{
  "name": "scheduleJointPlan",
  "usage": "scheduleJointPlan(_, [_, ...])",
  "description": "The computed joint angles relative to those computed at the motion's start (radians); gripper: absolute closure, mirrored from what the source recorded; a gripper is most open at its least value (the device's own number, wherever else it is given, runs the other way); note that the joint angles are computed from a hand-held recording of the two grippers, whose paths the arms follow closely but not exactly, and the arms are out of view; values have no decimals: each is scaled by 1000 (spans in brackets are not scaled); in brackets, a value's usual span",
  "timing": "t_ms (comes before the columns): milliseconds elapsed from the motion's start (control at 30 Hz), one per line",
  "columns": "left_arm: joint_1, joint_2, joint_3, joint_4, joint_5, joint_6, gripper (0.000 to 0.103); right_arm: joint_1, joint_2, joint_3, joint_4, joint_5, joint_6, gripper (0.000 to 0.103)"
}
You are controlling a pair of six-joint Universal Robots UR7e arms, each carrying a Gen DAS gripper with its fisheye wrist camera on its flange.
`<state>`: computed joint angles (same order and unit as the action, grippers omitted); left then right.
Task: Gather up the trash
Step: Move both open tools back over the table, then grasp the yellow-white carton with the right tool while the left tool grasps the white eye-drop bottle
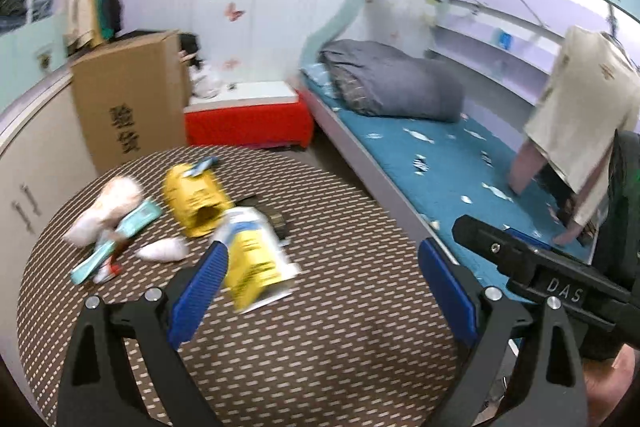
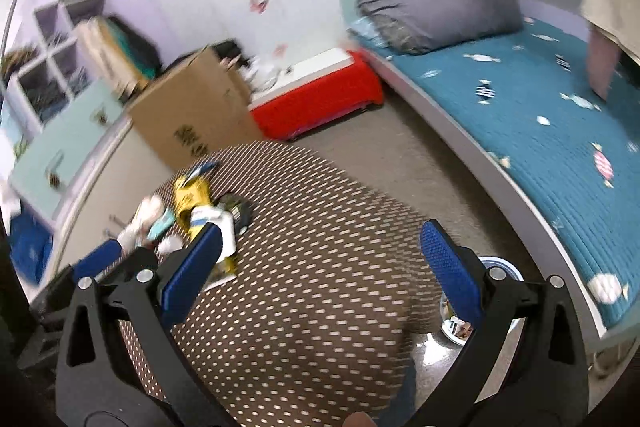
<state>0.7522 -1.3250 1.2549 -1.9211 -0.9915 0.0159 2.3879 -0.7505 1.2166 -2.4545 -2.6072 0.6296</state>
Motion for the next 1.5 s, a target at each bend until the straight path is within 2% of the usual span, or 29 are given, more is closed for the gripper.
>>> scheduleJointPlan(400, [111,-27,-36,31,65,-27,9,-43,217,-276,163,141,-101,6])
scheduleJointPlan(567, [154,-22,-49,34,78,-11,9,-69,269,-341,215,182,-114,6])
scheduleJointPlan(700, [178,-6,-62,42,91,13,9,-85,317,-398,219,214,-177,7])
scheduleJointPlan(767, [187,9,-73,41,96,34,9,-94,342,-431,240,221,-191,27])
scheduleJointPlan(800, [193,22,-84,43,95,49,9,-102,343,-429,237,247,-191,51])
scheduleJointPlan(833, [198,33,-95,47,91,66,9,-104,334,-410,210,259,-199,54])
scheduleJointPlan(933, [205,64,-113,29,92,142,9,-97,313,-366,167,265,-235,57])
scheduleJointPlan(1000, [211,91,-128,17,91,206,9,-97,271,-297,115,296,-228,57])
scheduleJointPlan(1233, [229,168,-148,-39,140,426,10,-76,159,-136,6,284,-194,57])
scheduleJointPlan(1267, [231,176,-151,-35,139,456,12,-73,149,-125,1,276,-189,57])
scheduleJointPlan(1333, [236,190,-176,16,115,473,40,-69,138,-114,2,255,-180,57])
scheduleJointPlan(1367, [238,192,-184,25,98,469,48,-68,131,-106,1,248,-174,57])
scheduleJointPlan(1433, [232,191,-182,35,105,476,59,-67,120,-91,-6,240,-166,57])
scheduleJointPlan(1500, [228,183,-183,50,91,457,63,-67,105,-65,-23,238,-157,57])
